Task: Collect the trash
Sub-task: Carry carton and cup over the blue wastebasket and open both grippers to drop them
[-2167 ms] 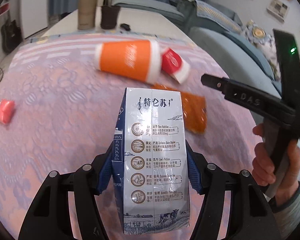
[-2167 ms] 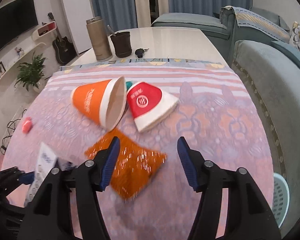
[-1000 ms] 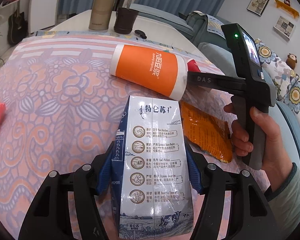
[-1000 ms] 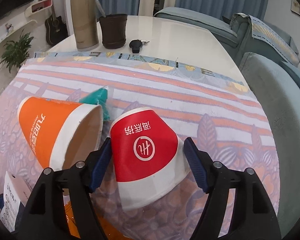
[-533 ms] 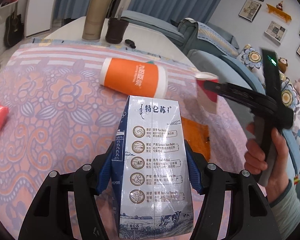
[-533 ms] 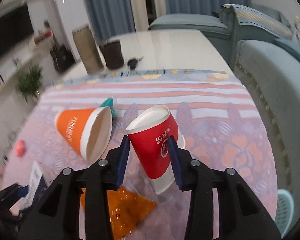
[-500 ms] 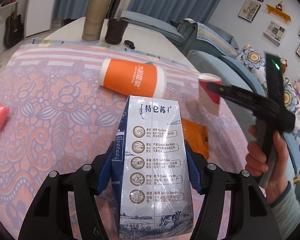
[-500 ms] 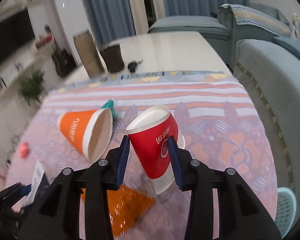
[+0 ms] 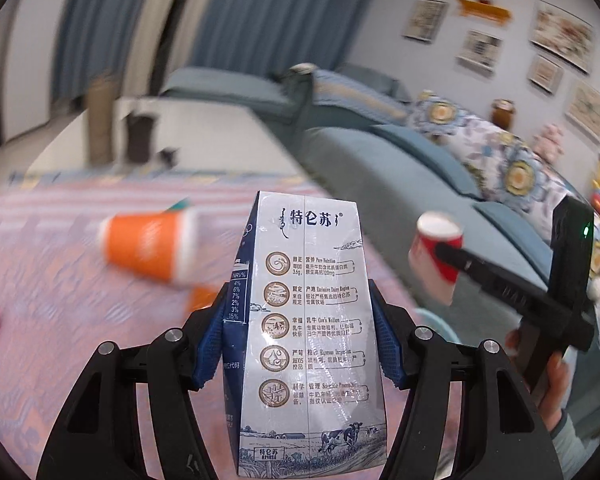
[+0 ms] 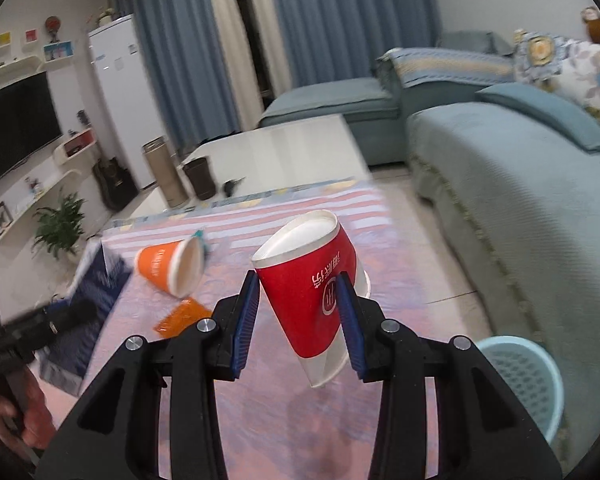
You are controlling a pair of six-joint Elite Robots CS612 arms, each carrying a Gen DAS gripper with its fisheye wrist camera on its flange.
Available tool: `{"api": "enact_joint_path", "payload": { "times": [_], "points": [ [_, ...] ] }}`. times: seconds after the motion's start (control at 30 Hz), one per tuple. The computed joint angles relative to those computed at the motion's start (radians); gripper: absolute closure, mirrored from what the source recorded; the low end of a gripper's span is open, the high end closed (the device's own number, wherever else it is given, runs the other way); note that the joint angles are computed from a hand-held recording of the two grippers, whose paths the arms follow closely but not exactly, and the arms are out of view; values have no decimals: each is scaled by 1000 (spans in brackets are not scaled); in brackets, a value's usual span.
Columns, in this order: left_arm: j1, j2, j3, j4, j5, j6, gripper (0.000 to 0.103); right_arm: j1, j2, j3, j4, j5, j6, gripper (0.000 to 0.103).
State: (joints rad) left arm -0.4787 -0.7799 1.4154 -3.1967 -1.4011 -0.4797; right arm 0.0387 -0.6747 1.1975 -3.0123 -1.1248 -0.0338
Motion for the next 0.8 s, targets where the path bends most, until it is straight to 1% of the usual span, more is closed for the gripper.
{"api": "enact_joint_path", "payload": {
  "times": [0.13, 0.2, 0.3, 0.37, 0.47, 0.53, 0.67, 0.77, 0.8],
  "points": [
    [-33, 34, -94, 29, -40, 79, 42, -41, -39, 76, -75, -4, 37, 67],
    [-52, 59, -155, 50, -63, 128, 42, -58, -53, 109, -90, -35, 34, 67],
    [-71, 96, -228, 94, -110, 149, 42, -85, -61, 143, -99, -52, 62, 67],
    [-81, 134, -295, 140, -153, 161, 42, -102, -63, 165, -104, -75, 86, 67],
    [-89, 183, -374, 201, -215, 189, 42, -126, -57, 182, -83, -114, 122, 67],
    [-95, 225, -444, 264, -242, 206, 42, -138, -52, 189, -63, -135, 148, 67],
    [-96, 304, -565, 373, -302, 201, 42, -160, -31, 192, -10, -168, 189, 66],
    [-94, 352, -632, 431, -335, 188, 42, -165, -13, 185, 32, -190, 202, 66],
    [-95, 361, -644, 438, -331, 181, 41, -166, -6, 179, 49, -195, 204, 65]
  ]
}}
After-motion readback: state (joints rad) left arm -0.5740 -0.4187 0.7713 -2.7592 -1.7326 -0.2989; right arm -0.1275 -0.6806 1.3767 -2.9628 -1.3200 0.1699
